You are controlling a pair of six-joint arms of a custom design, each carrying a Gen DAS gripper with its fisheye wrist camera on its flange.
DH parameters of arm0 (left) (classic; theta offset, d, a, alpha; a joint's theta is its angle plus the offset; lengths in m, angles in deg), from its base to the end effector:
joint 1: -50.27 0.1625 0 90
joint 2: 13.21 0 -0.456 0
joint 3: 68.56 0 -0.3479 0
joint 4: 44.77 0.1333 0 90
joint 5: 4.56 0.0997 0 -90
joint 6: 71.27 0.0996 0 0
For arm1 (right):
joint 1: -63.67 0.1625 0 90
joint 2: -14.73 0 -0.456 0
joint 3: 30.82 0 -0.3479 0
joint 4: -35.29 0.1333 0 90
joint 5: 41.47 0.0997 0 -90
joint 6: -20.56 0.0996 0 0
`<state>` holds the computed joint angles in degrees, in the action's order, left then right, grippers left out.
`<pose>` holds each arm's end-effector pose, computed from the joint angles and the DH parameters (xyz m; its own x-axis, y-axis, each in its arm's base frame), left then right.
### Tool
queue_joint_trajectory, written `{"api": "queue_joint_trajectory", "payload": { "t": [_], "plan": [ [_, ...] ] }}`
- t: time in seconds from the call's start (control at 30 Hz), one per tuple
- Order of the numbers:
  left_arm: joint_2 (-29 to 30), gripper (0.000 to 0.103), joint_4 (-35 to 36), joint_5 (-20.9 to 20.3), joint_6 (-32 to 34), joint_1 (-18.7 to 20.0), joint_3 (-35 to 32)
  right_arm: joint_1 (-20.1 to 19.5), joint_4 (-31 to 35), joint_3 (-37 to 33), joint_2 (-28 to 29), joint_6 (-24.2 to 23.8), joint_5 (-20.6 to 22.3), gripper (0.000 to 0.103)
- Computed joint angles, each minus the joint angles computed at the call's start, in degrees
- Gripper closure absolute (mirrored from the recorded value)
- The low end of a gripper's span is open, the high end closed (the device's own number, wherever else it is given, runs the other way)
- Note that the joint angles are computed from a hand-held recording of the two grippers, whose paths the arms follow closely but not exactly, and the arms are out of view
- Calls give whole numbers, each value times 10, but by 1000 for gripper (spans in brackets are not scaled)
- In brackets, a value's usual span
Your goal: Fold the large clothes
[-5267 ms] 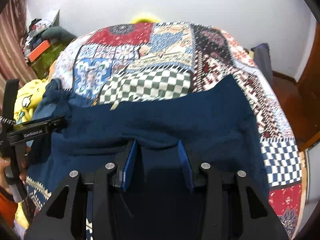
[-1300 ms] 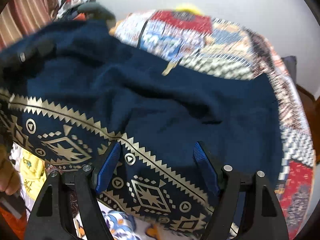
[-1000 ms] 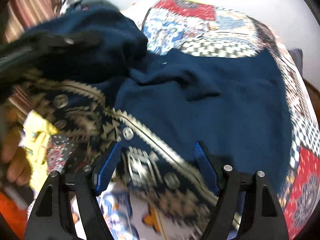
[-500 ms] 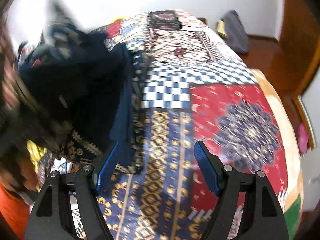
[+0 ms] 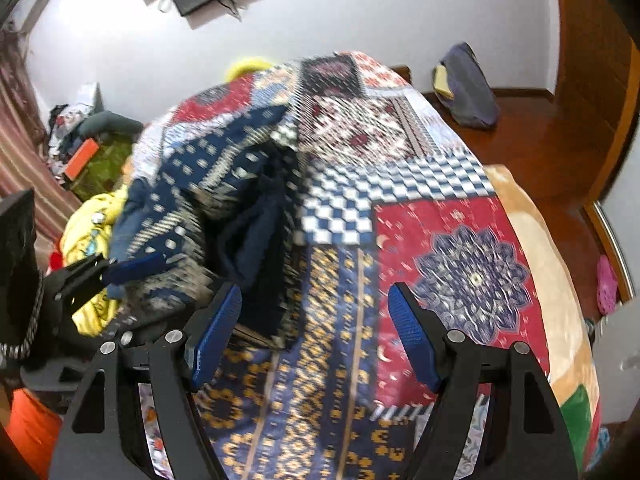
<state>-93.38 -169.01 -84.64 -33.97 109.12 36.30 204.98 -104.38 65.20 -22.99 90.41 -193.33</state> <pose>-0.1343 -0.5130 0.3863 -0.3732 0.8973 -0.2357 0.9256 0.3774 -0.0290 0.5241 -0.3615 0.0841 -0.7905 0.4249 0.4412 -0.0860 0.6361 -0.7668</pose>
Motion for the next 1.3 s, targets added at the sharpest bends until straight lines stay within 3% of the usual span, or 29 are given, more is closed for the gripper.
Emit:
{"api": "queue_joint_trajectory", "payload": {
  "t": [0.13, 0.3, 0.43, 0.57, 0.7, 0.77, 0.83, 0.9, 1.0, 1.07, 1.17, 1.2, 1.3],
  "plan": [
    [-14, 15, -22, 6, 6, 16, -24, -2, -57, -34, 23, -90, -8, 30],
    [17, 12, -91, 67, 10, 32, -58, -25, -140, -79, 59, -211, 16, 30],
    [66, 12, -97, 97, -12, 52, -96, -56, -177, -100, 81, -261, 59, 29],
    [94, 12, -71, 94, -30, 68, -115, -85, -180, -97, 89, -260, 91, 29],
    [93, 11, -82, 76, -22, 81, -83, -100, -163, -61, 77, -202, 69, 29],
    [85, 11, -94, 66, -19, 84, -69, -105, -223, -15, 62, -199, 87, 29],
    [77, 11, -81, 57, -23, 87, -66, -100, -234, 6, 53, -175, 77, 28],
    [67, 11, -78, 55, -22, 86, -59, -85, -196, 3, 50, -147, 43, 28],
    [49, 11, -80, 61, -13, 85, -42, -57, -54, -31, 52, -70, -22, 28],
    [37, 11, -91, 69, -8, 82, -27, -44, -41, -41, 56, -76, -24, 26],
    [27, 11, -87, 74, -14, 83, -20, -36, -145, -37, 67, -160, 28, 26],
    [25, 11, -79, 76, -20, 83, -21, -36, -159, -36, 69, -168, 43, 26],
    [13, 8, -62, 83, -30, 84, -15, -42, -131, -40, 76, -146, 66, 26]
  ]
}}
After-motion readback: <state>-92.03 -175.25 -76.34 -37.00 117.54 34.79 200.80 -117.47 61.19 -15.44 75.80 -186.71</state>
